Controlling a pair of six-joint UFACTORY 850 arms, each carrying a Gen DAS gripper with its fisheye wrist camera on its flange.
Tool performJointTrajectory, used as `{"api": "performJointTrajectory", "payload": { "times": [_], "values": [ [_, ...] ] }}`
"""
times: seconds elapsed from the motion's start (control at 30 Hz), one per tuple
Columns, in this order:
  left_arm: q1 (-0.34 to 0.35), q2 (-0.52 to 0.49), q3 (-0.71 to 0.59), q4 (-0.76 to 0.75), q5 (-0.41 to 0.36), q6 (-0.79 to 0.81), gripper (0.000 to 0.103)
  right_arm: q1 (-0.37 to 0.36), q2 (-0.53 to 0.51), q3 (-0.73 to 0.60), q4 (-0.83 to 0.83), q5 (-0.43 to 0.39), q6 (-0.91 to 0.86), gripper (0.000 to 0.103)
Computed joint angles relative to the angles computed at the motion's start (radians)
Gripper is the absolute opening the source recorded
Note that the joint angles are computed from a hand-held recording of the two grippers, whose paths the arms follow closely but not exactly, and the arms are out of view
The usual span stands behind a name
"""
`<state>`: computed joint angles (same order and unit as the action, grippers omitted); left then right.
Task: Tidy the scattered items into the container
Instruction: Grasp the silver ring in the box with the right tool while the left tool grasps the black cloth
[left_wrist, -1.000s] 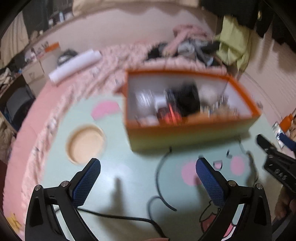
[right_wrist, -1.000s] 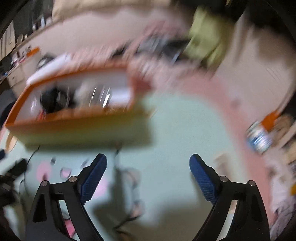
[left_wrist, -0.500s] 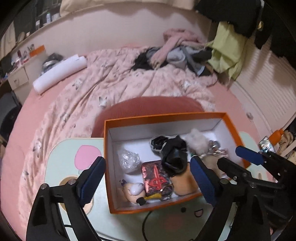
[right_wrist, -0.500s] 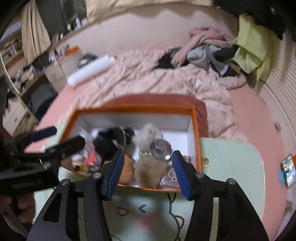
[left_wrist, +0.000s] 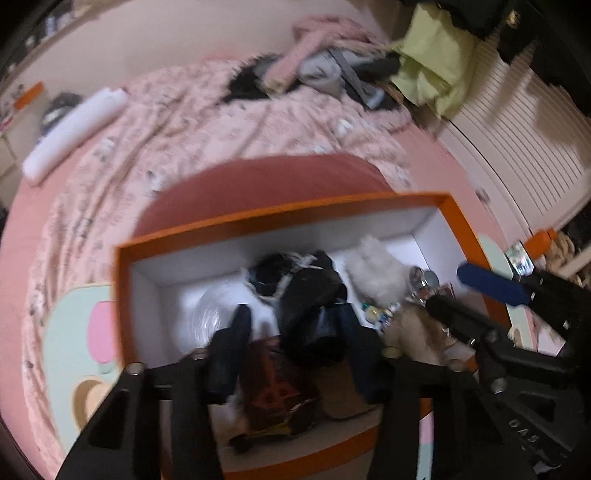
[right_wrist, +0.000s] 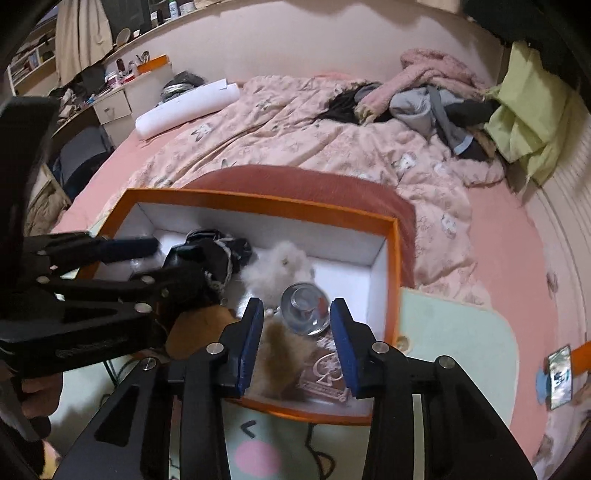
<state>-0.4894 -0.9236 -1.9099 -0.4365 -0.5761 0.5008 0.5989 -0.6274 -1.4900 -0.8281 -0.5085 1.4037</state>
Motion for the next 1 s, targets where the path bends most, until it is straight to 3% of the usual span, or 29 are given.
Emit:
{"api": "performJointTrajectory", "payload": {
  "times": [0.13, 0.27, 0.4, 0.53, 0.6, 0.7, 0.83, 1.0],
  "values": [
    [0.007, 0.005, 0.013, -0.096, 0.0, 0.077, 0.024, -0.013, 0.021, 0.024, 0.003, 0.049, 0.01, 0.04],
    [0.026, 0.101, 0.137, -0.266, 0.108, 0.249, 0.023, -0.019, 0.012, 0.012, 0.044, 0.045, -0.032, 0.04],
    [0.053, 0.199, 0.25, -0.494, 0.167, 0.473, 0.022, -0.029, -0.015, -0.027, 0.133, 0.049, -0.134, 0.04],
    [0.079, 0.263, 0.326, -0.702, 0.168, 0.694, 0.022, -0.038, -0.077, -0.115, 0.294, -0.034, -0.304, 0.038],
    [0.084, 0.276, 0.348, -0.758, 0.17, 0.757, 0.022, -0.036, -0.124, -0.176, 0.336, -0.118, -0.367, 0.032],
    [0.088, 0.273, 0.356, -0.768, 0.153, 0.773, 0.022, -0.021, -0.155, -0.223, 0.298, -0.203, -0.357, 0.027],
    [0.077, 0.249, 0.334, -0.661, 0.152, 0.682, 0.022, -0.012, -0.094, -0.148, 0.217, -0.14, -0.236, 0.027],
    [0.073, 0.254, 0.345, -0.652, 0.151, 0.652, 0.022, 0.008, 0.004, -0.04, 0.017, -0.068, 0.0, 0.027]
  ]
}}
